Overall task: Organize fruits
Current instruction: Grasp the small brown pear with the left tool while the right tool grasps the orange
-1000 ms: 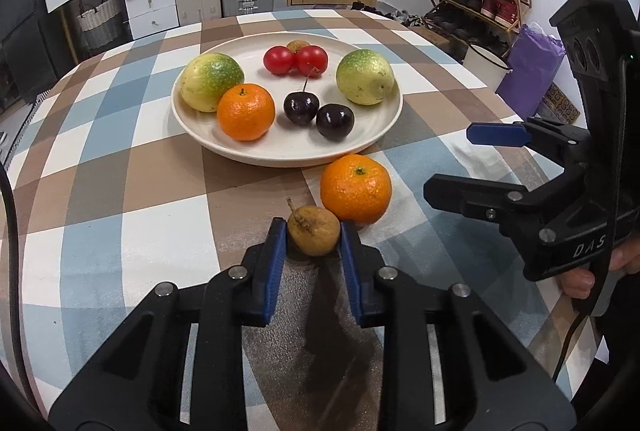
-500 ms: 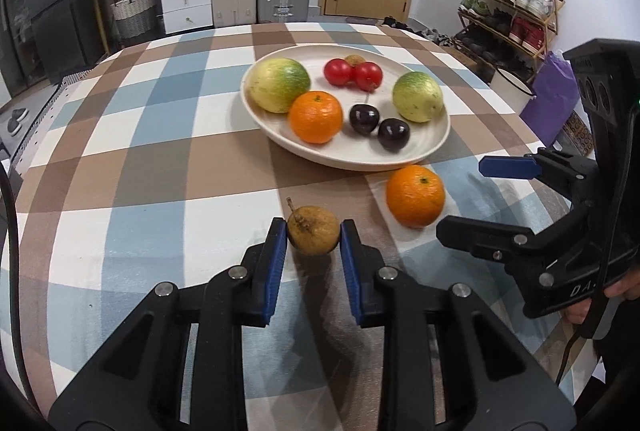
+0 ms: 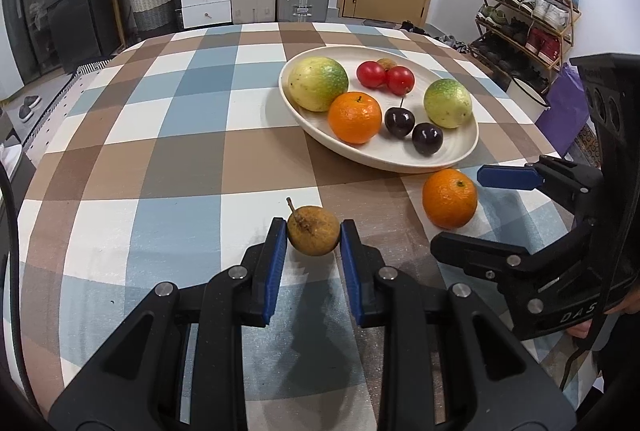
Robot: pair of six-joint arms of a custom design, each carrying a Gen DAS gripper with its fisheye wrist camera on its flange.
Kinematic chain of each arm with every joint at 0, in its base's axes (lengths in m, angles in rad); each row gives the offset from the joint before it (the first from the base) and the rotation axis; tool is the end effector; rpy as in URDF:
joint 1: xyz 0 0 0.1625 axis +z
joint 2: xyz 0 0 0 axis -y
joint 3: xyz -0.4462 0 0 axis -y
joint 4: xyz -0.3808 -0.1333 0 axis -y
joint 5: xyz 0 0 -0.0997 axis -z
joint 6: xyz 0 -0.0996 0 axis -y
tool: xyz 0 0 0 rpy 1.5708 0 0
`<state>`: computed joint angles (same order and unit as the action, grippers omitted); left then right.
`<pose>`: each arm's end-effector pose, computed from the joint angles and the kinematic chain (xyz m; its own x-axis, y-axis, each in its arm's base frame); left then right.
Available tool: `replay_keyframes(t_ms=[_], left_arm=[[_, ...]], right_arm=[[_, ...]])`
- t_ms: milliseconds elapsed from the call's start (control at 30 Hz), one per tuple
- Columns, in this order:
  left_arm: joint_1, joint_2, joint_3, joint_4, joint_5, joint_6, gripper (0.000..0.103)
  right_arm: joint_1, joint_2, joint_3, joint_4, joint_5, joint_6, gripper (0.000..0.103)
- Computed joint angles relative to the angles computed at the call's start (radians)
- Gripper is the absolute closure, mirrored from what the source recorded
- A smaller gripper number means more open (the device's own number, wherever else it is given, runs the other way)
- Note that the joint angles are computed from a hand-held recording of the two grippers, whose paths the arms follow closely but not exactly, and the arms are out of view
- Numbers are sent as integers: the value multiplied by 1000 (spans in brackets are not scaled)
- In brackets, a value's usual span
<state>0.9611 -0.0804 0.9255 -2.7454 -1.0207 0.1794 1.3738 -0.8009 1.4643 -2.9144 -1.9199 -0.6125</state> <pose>-0.3172 -0.7778 -0.1346 -0.6863 0.4823 -0.5444 0.6751 0.7009 -0.2301 -0.0489 -0.7520 0.2383 -0.8070 -0.1152 0.5792 -0.3811 0.8508 -0.3617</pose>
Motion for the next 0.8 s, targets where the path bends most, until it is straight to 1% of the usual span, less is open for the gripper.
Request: replay_keyframes(t_ms=[33, 100, 233, 300, 333, 433, 467, 500, 567, 800], left_arm=[[0, 0, 0, 0, 2, 0, 79], [0, 2, -3, 2, 3, -1, 79], [1, 2, -2, 0, 8, -5, 79], [2, 2, -1, -2, 10, -6, 79], [2, 2, -1, -2, 10, -6, 79], [2, 2, 0, -3, 9, -5, 79], [2, 2, 0, -3, 9, -5, 79], [2, 2, -1, -2, 8, -5, 79], [2, 2, -1, -2, 8, -5, 79], [1, 2, -2, 0, 9, -7, 79]], right_arm=[[1, 3, -3, 2, -3, -2, 10], [3, 10, -7, -1, -12, -8, 18], [8, 21, -9, -32, -25, -28, 32], [9, 22, -8, -42, -30, -33, 43], [9, 21, -5, -47, -30, -36, 46], [4, 10, 3, -33, -7, -33, 55], [3, 7, 5, -26, -1, -34, 60], [5, 8, 8, -31, -5, -41, 62], [8, 11, 13, -47, -12, -55, 62], [3, 7, 14, -44, 1, -48, 62]])
